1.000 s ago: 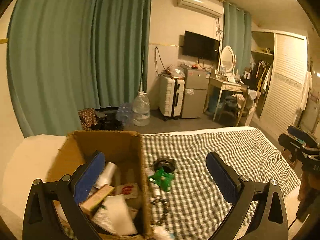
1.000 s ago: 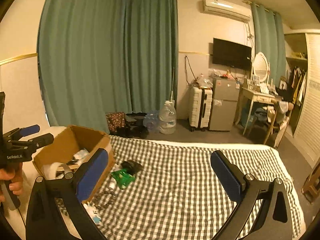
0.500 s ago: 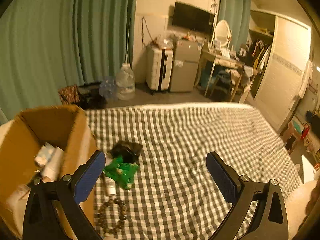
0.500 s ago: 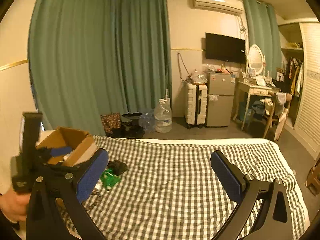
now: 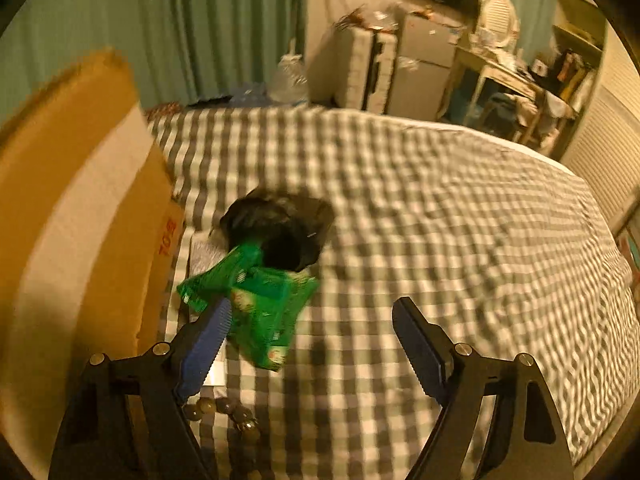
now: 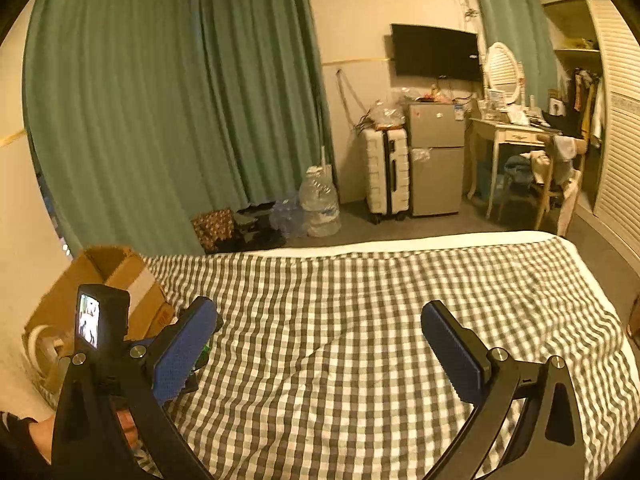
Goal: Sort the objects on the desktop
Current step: 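Grasp the green snack bag with the left gripper while the right gripper grasps the black headphones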
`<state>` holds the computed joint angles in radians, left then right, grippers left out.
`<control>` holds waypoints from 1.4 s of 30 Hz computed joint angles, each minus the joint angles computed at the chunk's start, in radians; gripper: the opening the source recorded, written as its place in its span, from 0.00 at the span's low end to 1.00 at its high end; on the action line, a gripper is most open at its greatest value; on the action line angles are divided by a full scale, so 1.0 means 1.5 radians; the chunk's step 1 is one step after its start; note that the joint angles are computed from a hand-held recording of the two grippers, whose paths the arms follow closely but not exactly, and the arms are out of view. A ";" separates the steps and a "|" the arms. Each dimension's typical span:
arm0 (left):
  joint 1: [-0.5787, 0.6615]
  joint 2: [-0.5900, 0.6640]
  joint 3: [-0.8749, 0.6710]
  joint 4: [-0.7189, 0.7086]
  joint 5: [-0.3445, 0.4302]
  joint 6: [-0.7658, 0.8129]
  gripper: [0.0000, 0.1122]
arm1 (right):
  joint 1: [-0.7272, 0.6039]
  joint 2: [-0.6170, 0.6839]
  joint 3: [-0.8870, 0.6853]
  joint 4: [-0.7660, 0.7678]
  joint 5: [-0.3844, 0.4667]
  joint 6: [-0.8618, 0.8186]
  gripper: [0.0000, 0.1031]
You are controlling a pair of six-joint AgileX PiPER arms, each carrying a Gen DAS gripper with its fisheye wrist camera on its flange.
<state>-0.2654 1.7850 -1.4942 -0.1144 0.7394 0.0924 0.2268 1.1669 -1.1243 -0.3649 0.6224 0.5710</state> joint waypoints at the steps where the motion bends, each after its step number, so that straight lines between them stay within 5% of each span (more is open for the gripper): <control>1: 0.007 0.011 -0.003 -0.006 -0.001 0.001 0.76 | 0.006 0.015 -0.002 -0.001 -0.007 -0.002 0.99; 8: 0.020 0.030 0.022 -0.042 -0.053 0.072 0.76 | 0.031 0.160 -0.053 0.042 -0.062 -0.124 0.99; 12: 0.036 0.059 0.004 -0.072 -0.033 0.102 0.51 | 0.035 0.212 -0.070 0.060 -0.089 -0.156 0.99; 17: 0.027 0.029 0.037 -0.109 -0.032 0.167 0.41 | 0.039 0.254 -0.084 0.070 -0.121 -0.140 0.99; 20: 0.025 0.006 0.048 -0.137 0.001 0.202 0.18 | 0.034 0.276 -0.096 0.100 -0.136 -0.161 0.99; 30: 0.056 -0.106 0.087 -0.171 0.067 0.211 0.16 | 0.039 0.365 -0.161 0.212 -0.129 -0.283 0.99; 36: 0.080 -0.123 0.028 -0.160 0.108 0.175 0.16 | 0.025 0.404 -0.184 0.421 -0.116 -0.482 0.99; 42: 0.122 -0.128 -0.007 -0.164 0.105 0.168 0.16 | 0.020 0.427 -0.202 0.417 -0.142 -0.453 0.99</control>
<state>-0.0824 1.5924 -1.5040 -0.3602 0.8973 0.3442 0.2569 1.8071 -1.4279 0.2608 0.4101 -0.1079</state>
